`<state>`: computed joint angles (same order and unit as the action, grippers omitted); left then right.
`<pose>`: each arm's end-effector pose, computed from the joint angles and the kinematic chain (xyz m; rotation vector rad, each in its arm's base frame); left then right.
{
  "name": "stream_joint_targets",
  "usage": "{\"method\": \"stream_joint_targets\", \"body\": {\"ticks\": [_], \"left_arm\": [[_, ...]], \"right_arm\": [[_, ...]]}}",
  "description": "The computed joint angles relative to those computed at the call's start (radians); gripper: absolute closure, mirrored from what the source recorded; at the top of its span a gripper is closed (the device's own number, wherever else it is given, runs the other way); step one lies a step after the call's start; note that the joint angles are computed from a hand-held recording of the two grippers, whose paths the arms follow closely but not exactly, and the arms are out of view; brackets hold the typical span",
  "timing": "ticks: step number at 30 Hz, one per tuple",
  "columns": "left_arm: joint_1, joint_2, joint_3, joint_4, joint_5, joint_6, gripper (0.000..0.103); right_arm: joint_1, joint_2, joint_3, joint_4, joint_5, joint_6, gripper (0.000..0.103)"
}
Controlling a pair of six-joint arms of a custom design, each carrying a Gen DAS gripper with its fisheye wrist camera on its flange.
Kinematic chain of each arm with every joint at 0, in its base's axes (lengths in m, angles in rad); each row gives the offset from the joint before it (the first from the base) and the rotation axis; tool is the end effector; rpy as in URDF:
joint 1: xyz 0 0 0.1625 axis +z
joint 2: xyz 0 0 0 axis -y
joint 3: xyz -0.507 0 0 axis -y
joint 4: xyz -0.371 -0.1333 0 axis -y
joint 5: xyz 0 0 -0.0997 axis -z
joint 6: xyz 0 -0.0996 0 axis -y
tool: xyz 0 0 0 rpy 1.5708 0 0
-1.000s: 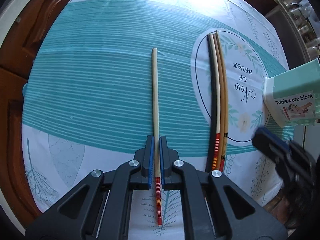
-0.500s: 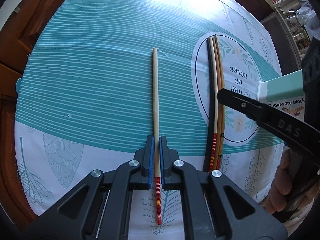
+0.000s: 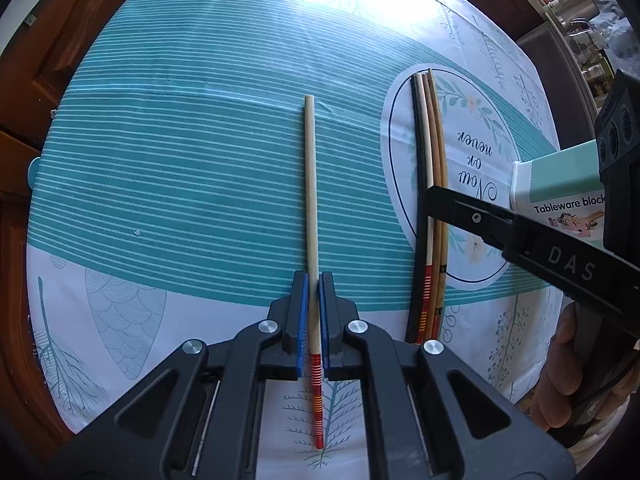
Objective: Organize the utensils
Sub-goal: 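Lower the right tool onto the chopstick bundle and close on one chopstick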
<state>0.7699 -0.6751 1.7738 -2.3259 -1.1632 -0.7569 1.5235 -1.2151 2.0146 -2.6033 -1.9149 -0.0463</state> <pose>-0.3303 -0.5609 0.0293 0.1512 2.6115 -0.0567 0.0734 -0.5579 0.3035 -0.0578 -2.7724 0.3016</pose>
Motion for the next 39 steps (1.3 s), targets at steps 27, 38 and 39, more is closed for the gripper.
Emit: {"method": "stream_joint_targets", "body": {"ticks": [27,38,39], "left_arm": [[0.011,0.000,0.004,-0.019,-0.018,0.009,0.099],[0.008,0.001,-0.003,-0.005,-0.014,0.018,0.099],[0.006,0.003,-0.008,0.005,-0.011,0.022,0.099]], "right_arm": [[0.104,0.098,-0.072,0.110,-0.295,0.036,0.096],[0.109,0.106,-0.076,0.155,-0.333,0.051,0.096],[0.113,0.111,-0.079,0.155,-0.346,0.049,0.096]]}}
